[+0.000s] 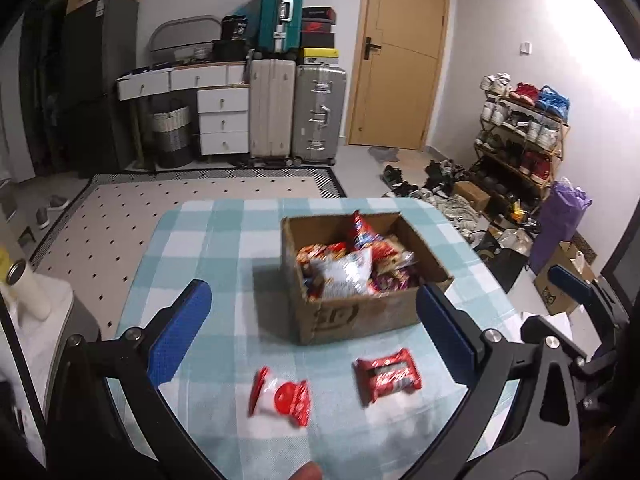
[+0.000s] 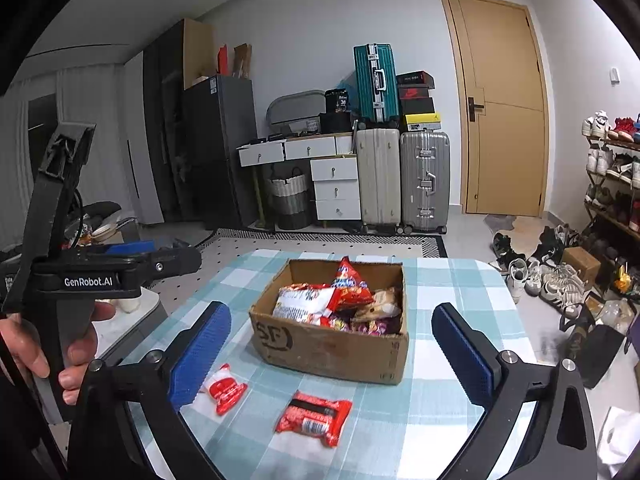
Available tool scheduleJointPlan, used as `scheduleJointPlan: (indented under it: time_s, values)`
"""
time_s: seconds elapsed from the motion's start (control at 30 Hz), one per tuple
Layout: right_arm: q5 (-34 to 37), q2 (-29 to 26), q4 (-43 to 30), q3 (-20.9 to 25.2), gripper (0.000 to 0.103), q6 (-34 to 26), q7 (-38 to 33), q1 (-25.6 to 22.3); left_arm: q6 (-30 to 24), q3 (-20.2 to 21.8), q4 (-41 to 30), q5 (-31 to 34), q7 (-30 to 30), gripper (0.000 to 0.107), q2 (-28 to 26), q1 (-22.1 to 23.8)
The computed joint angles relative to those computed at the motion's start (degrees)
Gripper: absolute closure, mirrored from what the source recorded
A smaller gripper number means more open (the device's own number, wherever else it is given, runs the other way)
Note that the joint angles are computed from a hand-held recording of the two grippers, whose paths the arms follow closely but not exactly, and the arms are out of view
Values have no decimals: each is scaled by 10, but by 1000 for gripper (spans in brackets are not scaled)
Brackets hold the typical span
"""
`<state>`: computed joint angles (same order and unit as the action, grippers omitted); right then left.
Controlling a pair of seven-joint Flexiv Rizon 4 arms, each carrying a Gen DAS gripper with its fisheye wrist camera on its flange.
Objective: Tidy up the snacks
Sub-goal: 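Move both open tools back toward the two red snacks on the table, then grasp the red wrapped snack bar with the right tool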
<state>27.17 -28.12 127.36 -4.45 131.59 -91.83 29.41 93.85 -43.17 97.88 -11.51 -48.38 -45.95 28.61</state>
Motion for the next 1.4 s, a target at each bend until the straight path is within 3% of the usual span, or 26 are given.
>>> scheduleJointPlan:
  time_s: [0.1,0.17,0.6,1.0,1.4]
  values:
    - [0,-6,5,9,1,4,9,-1,22,38,12,-6,-27,5,6,-17]
    - [7,-14,8,12,1,12,15,3,38,19,29,10,-31,5,-6,5]
    - [8,-71,-5,-3,1,-15,44,31,99,47,32,119,-94,5,-67,8]
    - [-53,-132,-34,-4,1,-52,116,16,94,118,-8,118,-122,5,-106,-37]
    - [-121,-171,-75,-36,1,-141,189,9,96,130,-48,126,-126,5,-149,-44]
